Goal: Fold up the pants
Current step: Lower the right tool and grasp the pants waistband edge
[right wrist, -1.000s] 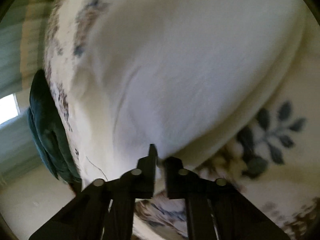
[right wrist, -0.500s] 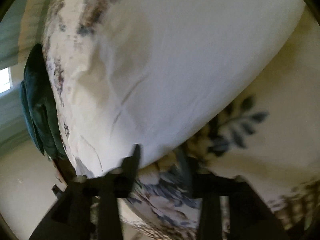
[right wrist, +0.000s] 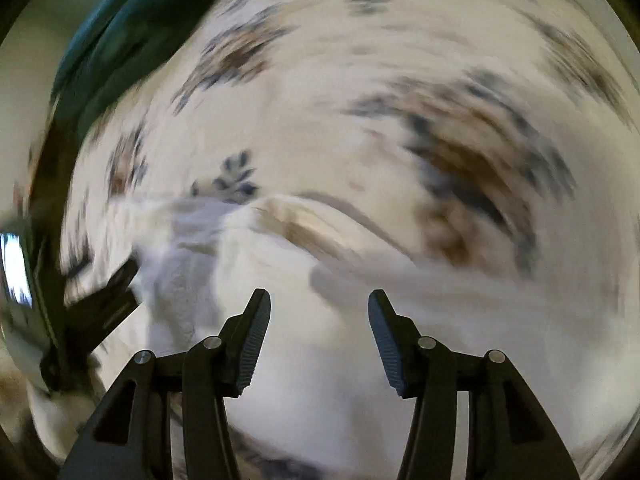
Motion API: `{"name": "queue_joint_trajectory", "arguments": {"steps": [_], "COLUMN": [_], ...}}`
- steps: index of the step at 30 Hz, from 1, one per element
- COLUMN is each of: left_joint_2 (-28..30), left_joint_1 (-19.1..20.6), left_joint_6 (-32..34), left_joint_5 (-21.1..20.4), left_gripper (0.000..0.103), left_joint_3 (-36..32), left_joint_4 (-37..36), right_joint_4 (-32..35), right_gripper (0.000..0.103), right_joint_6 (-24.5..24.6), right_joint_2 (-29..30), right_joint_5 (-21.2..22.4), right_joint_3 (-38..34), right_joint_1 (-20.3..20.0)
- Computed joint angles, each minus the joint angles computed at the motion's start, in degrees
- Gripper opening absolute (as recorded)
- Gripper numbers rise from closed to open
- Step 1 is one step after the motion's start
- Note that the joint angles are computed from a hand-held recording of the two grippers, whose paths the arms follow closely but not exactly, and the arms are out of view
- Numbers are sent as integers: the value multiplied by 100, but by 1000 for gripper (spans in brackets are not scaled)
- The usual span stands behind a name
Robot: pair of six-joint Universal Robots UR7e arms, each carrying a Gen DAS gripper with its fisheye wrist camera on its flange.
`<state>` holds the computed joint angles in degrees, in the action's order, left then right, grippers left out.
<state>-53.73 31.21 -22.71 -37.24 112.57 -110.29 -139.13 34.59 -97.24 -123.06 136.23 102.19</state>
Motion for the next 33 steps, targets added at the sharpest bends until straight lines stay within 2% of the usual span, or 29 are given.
{"name": "queue_joint_trajectory", "arguments": {"steps": [3,4,5,6,10,12,14,15,16,19,21,22,23,24,26,28,30,32,33], "left_joint_2": [317,356,341,348,320,360,265,133,-91,-171,87,315,462,702,847,818,770,760,754], "left_joint_1": [107,158,192,208,195,184,204,200,185,197,274,307,315,355,418,475,467,377,316], "left_joint_6": [30,-59,-84,-98,-88,-155,-173,-182,-209,-261,-264,-333,-357,-369,-402,-374,-342,-409,-440], "left_joint_5": [53,24,-25,-52,-86,-148,-551,-920,-1428,-2529,-2977,-2990,-2964,-2790,-2569,-2382,-2320,-2232,-2214], "left_gripper": [76,76,76,76,77,77,77,77,77,77,77,77,77,77,79,83,83,83,83], "left_joint_3": [-102,-145,-136,-136,-45,-137,-315,-372,-369,-447,-540,-560,-601,-680,-721,-662,-626,-646,-680], "left_joint_4": [118,223,228,223,131,315,442,345,52,-296,-358,-415,-385,-278,-217,-308,-306,-169,-83], "right_joint_4": [-44,-52,-52,20,-495,-464,-451,-466,-535,-806,-991,-997,-1099,-1155,-1161,-1224,-939,-255,59], "right_gripper": [54,45,31,6,6,6,9,16,18,18,18,17,16,9,0,0,0,0,0], "right_joint_6": [-897,-1051,-1187,-1288,-1134,-1053,-974,-922,-877,-624,-594,-650,-624,-641,-780,-722,-928,-1433,-1589], "right_joint_2": [630,757,868,924,656,624,416,199,-103,-1005,-1438,-1540,-1544,-1458,-1459,-2087,-2923,-3598,-3753], "right_joint_5": [793,902,875,917,943,1393,1923,2066,2132,1729,2236,2648,2885,2882,2278,2057,1837,2315,2469], "right_joint_3": [-375,-428,-448,-468,-206,-126,-30,39,154,571,945,1128,1316,1427,1582,1874,2045,2064,1992], "right_joint_1": [-594,-715,-799,-903,-1264,-1615,-1920,-1981,-1982,-1673,-1857,-2106,-2330,-2484,-2750,-3296,-3804,-4517,-4633]}}
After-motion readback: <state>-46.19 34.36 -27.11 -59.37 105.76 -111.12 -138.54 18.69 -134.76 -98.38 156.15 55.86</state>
